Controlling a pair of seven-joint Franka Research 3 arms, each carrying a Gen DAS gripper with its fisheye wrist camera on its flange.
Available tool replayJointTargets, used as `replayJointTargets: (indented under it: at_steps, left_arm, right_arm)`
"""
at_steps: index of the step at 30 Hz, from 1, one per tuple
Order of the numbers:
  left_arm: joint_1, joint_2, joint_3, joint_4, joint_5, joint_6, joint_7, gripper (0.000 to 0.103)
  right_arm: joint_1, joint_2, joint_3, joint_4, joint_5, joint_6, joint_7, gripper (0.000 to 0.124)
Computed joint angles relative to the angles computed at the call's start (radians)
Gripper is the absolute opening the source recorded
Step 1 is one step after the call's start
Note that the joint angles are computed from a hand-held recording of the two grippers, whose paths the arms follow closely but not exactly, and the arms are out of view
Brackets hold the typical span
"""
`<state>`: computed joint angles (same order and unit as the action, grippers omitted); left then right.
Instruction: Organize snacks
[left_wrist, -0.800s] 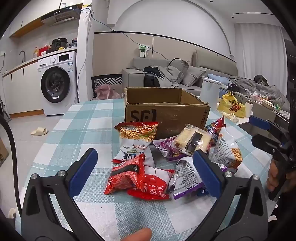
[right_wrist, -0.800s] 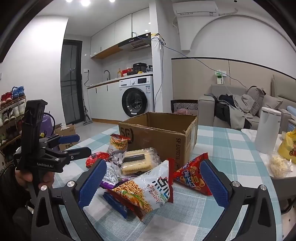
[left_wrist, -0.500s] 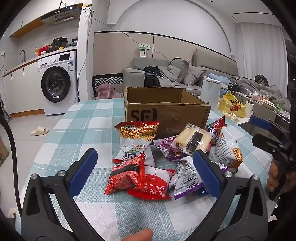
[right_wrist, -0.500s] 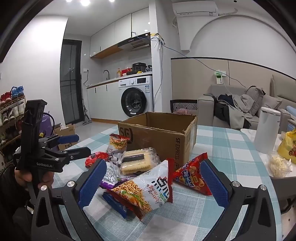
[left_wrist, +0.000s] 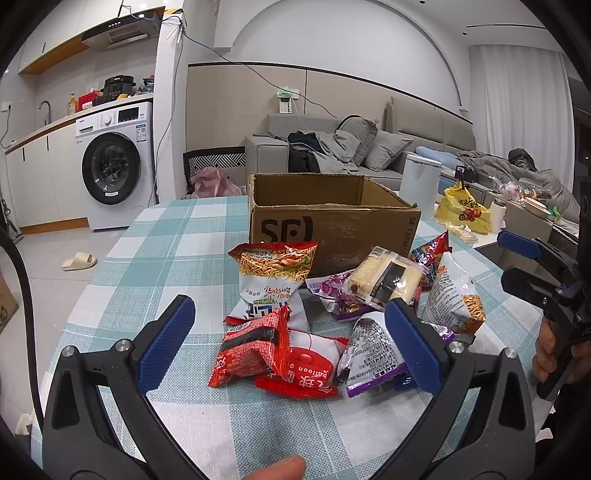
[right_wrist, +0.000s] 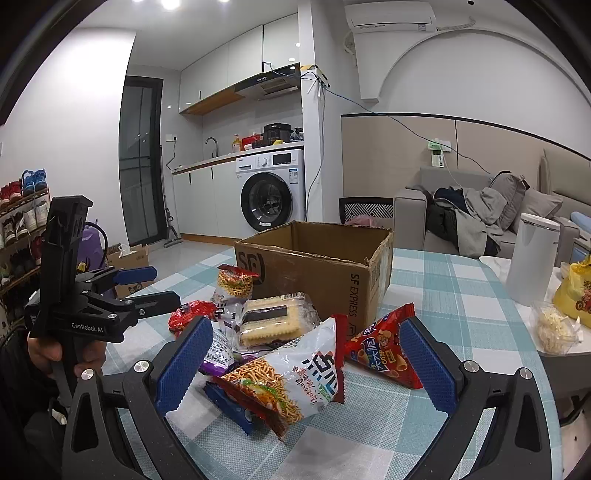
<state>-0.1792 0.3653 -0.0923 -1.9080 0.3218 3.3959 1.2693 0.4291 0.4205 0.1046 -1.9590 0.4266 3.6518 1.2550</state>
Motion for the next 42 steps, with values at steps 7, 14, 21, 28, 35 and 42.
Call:
replayJointTargets:
  at_steps: [7, 14, 21, 28, 35, 42]
  left_arm:
    - [0.0, -0.001, 0.0, 0.0, -0.002, -0.002, 0.0, 0.103]
    - [-0.005, -0.002, 0.004, -0.002, -0.007, -0.004, 0.0, 0.103]
    - [-0.014, 0.007, 0.011, 0.008, -0.01, -0.004, 0.004, 0.103]
    - [-0.009, 0.006, 0.003, 0.011, -0.008, -0.011, 0.004, 0.103]
    - [-0.006, -0.002, 0.004, -0.002, -0.007, -0.001, 0.005, 0.103]
    - [-0.004, -0.002, 0.001, -0.001, -0.006, -0.004, 0.004, 0.103]
  right_arm:
    - [0.008, 0.002, -0.006, 0.004, 0.012, -0.003, -0.012, 0.103]
    - [0.015, 0.008, -0.014, 0.018, 0.026, -0.013, -0.019, 0.103]
    - [0.02, 0.001, -0.015, 0.008, 0.036, -0.004, -0.031, 0.103]
    - [0.029, -0.001, -0.017, 0.004, 0.055, 0.009, -0.046, 0.103]
    - [0.033, -0.001, -0.014, 0.003, 0.074, 0.014, -0.063, 0.103]
    - [0.036, 0.001, -0.014, 0.006, 0.082, 0.014, -0.07, 0.103]
